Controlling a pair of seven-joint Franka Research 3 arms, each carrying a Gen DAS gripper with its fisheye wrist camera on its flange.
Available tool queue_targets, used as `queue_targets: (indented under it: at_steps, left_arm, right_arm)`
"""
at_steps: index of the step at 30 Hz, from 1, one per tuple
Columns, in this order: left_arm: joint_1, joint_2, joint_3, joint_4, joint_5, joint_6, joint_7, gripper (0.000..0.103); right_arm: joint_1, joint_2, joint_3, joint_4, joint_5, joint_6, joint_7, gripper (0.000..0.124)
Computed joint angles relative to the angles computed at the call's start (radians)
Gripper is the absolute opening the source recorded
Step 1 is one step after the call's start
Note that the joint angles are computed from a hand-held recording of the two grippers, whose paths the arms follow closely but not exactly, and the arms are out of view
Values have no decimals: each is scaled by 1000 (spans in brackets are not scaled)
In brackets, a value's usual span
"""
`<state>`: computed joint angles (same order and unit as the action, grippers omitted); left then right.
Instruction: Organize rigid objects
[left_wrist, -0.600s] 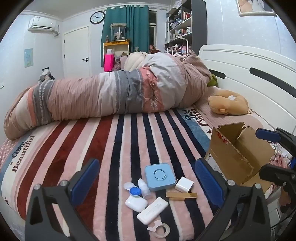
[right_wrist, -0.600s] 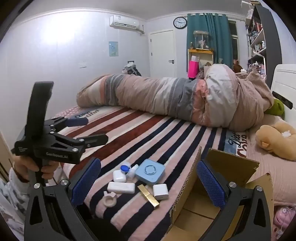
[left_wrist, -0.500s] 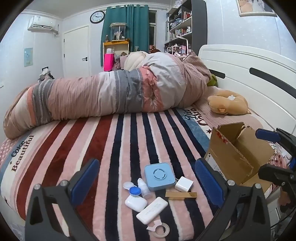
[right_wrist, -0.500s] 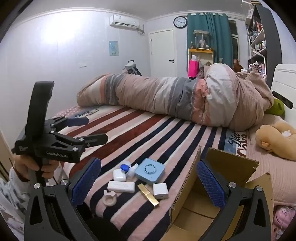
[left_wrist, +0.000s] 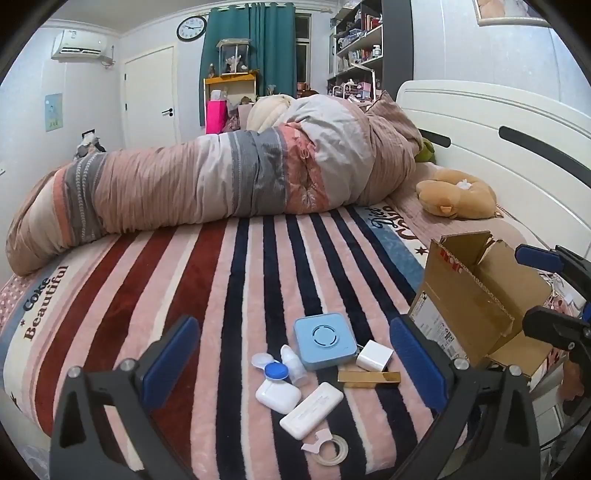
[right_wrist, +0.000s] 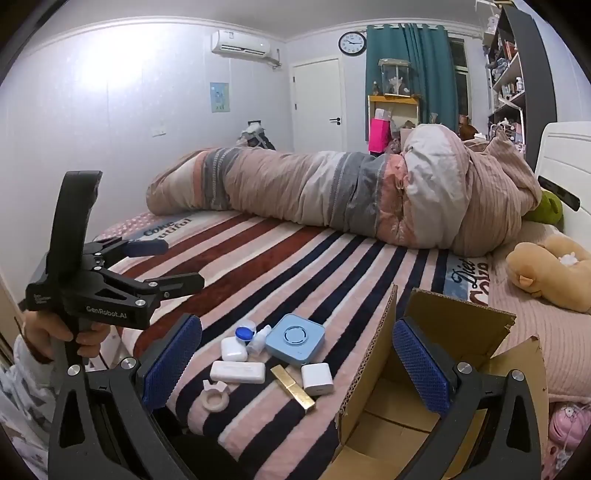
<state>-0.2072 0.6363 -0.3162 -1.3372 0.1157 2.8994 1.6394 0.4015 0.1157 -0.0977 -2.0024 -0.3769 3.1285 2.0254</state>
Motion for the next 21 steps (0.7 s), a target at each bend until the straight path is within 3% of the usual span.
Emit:
queue_targets:
  at_steps: [5, 13, 21]
  left_arm:
    - [3, 3, -4, 1, -1, 5, 1, 103]
    - [13, 3, -16, -2, -9, 9, 10, 103]
    - [10, 1, -12, -3, -12, 11, 7, 103]
  right_arm:
    - [-15, -4, 17, -6, 39, 2, -35, 103]
    - [33, 6, -46, 11, -103, -15, 105, 103]
    - [9, 4, -30, 17, -166, -28, 172, 103]
